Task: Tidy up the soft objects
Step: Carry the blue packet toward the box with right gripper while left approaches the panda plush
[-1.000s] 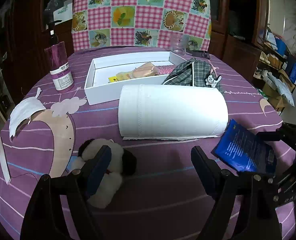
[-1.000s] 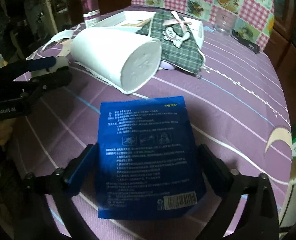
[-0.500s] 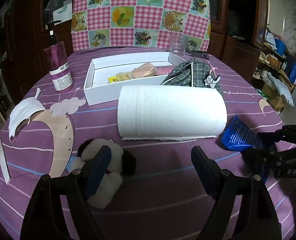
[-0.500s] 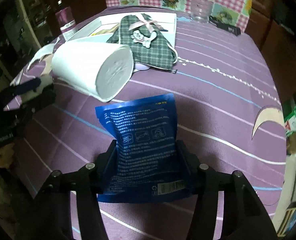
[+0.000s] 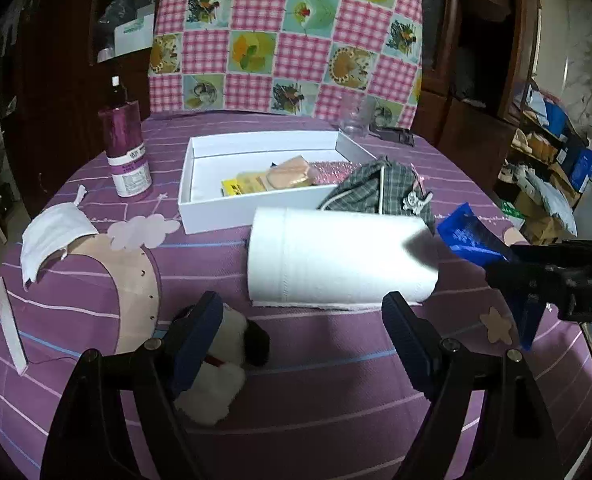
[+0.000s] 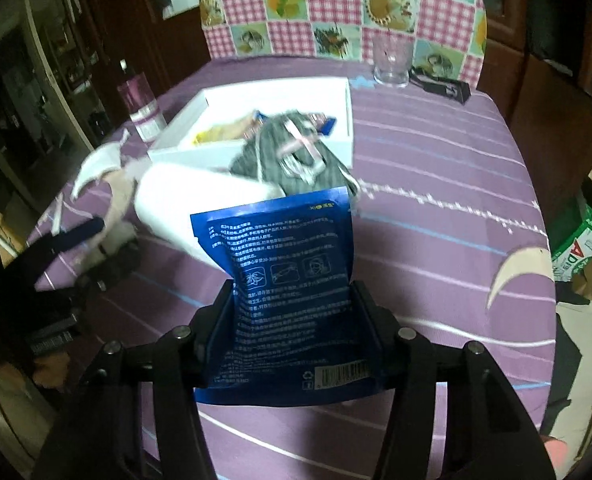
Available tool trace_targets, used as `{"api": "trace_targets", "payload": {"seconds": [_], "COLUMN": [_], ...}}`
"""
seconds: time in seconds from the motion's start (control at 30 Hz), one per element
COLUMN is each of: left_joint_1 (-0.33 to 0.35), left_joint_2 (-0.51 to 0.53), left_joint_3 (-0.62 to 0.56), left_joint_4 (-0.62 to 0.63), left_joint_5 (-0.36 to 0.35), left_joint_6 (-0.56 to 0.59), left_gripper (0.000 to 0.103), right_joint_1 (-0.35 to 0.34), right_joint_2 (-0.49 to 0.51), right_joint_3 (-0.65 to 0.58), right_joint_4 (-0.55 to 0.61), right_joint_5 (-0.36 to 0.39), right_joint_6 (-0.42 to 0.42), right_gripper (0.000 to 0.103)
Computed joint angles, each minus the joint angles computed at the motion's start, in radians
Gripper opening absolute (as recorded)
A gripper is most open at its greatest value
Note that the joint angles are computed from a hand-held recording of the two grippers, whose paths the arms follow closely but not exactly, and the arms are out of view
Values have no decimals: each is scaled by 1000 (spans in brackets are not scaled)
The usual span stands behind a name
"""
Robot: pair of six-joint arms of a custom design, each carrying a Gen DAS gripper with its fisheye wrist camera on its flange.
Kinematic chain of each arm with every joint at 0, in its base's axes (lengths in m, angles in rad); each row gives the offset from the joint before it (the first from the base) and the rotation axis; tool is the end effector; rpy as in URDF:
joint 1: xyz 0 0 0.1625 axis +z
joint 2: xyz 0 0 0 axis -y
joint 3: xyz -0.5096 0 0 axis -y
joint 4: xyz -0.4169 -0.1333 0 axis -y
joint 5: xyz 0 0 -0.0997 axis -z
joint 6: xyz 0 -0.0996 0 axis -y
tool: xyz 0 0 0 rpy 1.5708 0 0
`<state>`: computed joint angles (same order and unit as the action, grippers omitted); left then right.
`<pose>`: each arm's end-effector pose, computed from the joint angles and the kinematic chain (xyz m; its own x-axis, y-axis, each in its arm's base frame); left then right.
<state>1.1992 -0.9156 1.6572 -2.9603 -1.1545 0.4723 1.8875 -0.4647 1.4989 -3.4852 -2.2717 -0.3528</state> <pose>-0.1115 -0.7641 0.2725 -0.7061 0.4312 -0.5617 0.6858 0.6140 -0.3908 0.3119 -0.7300 0.0609 -0.7583 0.0108 0.6519 -0.4906 0.6490 -0.5814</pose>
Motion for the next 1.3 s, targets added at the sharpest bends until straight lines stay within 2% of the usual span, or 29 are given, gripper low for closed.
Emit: {"api": "trace_targets", "payload": {"seconds": [0.17, 0.43, 0.6, 0.73, 0.87, 0.97, 1.3], "left_joint_1": [-4, -2, 1, 1, 3, 4, 11], "left_joint_2": [-3, 3, 6, 8, 8, 7, -4], "left_joint_3": [-3, -8, -11, -11, -12, -13, -11], "left_joint_4": [-29, -46, -45, -48, -50, -49, -55], "left_joint_5": [9, 28, 33, 38, 43, 48, 40], "left_joint_6": [-5, -12, -19, -20, -26, -30, -35], "left_gripper": [83, 83, 83, 83, 83, 83, 83], "right_joint_1": [5, -22, -42, -38, -39, -33, -29], "right_joint_2": [21, 44, 59, 72, 58, 68, 68], "right_joint_3": [-41, -34, -26, -48, -42, -60, -57], "right_joint_4": [-52, -230, -309, -316, -232, -207, -179], "right_joint_5": [80, 243, 289, 222, 196, 143, 131], "right_joint_6": [-20, -72, -79, -89, -71, -79, -69], "right_gripper": [57, 59, 59, 59, 59, 59, 59]}}
